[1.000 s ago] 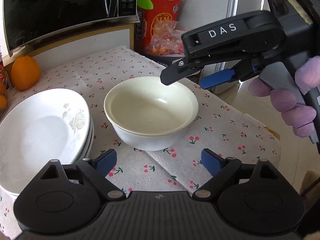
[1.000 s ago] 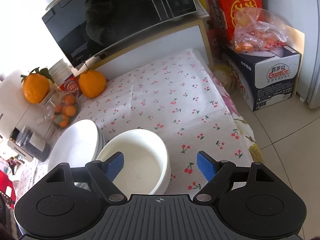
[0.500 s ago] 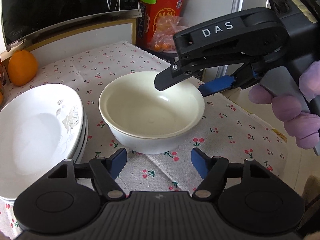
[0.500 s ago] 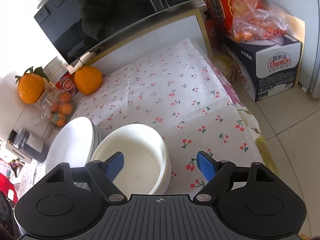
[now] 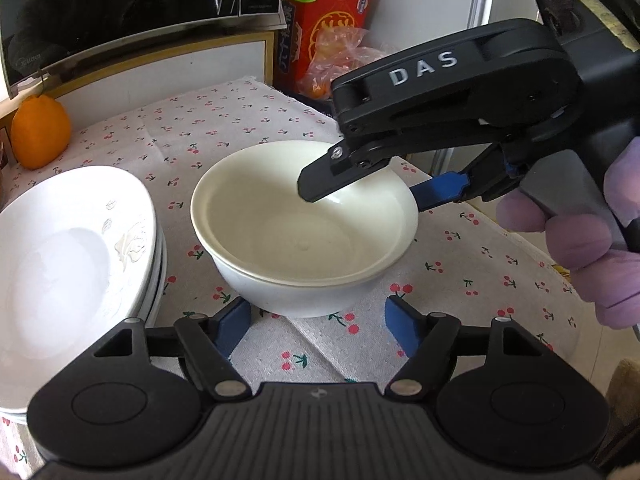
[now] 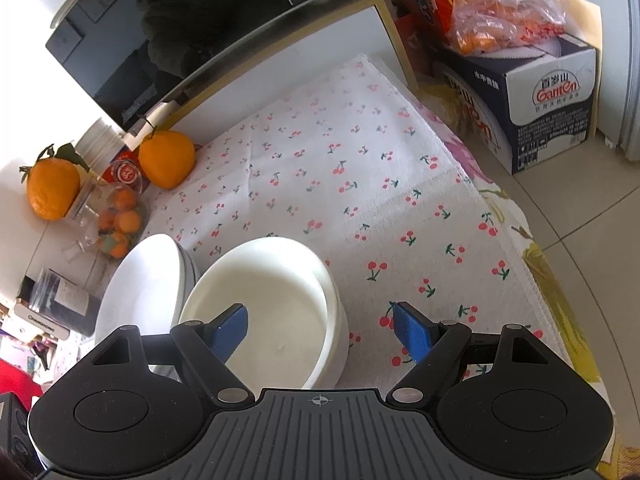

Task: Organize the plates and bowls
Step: 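Close both grippers on opposite sides of the bowl rim, then lift the bowls with both grippers and carry them over the plate stack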

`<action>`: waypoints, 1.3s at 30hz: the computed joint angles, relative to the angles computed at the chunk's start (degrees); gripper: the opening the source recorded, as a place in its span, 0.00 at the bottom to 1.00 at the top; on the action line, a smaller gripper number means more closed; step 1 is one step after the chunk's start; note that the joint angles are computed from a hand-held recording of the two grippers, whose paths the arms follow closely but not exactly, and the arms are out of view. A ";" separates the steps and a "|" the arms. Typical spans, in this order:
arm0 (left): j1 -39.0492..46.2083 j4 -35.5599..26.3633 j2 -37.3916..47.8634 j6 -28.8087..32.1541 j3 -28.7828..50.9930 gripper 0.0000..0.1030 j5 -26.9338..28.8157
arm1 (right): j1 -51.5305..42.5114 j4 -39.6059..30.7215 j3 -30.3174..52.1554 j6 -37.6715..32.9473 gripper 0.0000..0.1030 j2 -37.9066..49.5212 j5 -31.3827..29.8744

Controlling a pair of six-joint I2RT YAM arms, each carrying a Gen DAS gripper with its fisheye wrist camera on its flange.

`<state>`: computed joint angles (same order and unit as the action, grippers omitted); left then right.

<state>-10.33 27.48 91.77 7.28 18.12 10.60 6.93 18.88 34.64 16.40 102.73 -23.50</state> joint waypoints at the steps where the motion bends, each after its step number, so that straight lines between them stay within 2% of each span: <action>1: -0.17 -0.11 -0.07 0.03 0.01 0.71 -0.09 | 0.14 -0.12 0.19 0.05 0.79 0.23 0.15; 8: 0.00 -2.06 0.20 -0.55 1.86 0.70 0.65 | 1.28 -0.02 0.29 0.09 0.78 0.36 1.08; 11: 0.64 -2.56 -0.31 -0.53 1.88 0.68 1.19 | 1.70 0.08 0.31 -0.07 0.70 0.19 1.28; 15: 0.87 -2.50 -1.12 -0.60 1.05 0.66 1.37 | 2.18 -0.20 0.48 -0.35 0.54 0.21 1.73; 24: 1.44 -3.46 -1.59 -0.71 1.68 0.64 1.85 | 1.55 -0.51 0.42 -0.01 0.33 -0.10 3.05; 39: 1.82 -5.15 -2.14 -0.99 2.14 0.64 3.63 | 2.03 -0.04 -0.76 -0.51 0.29 -2.17 3.28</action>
<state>-8.51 22.33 89.63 6.29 20.26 14.22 8.97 18.84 33.88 15.89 100.56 -20.22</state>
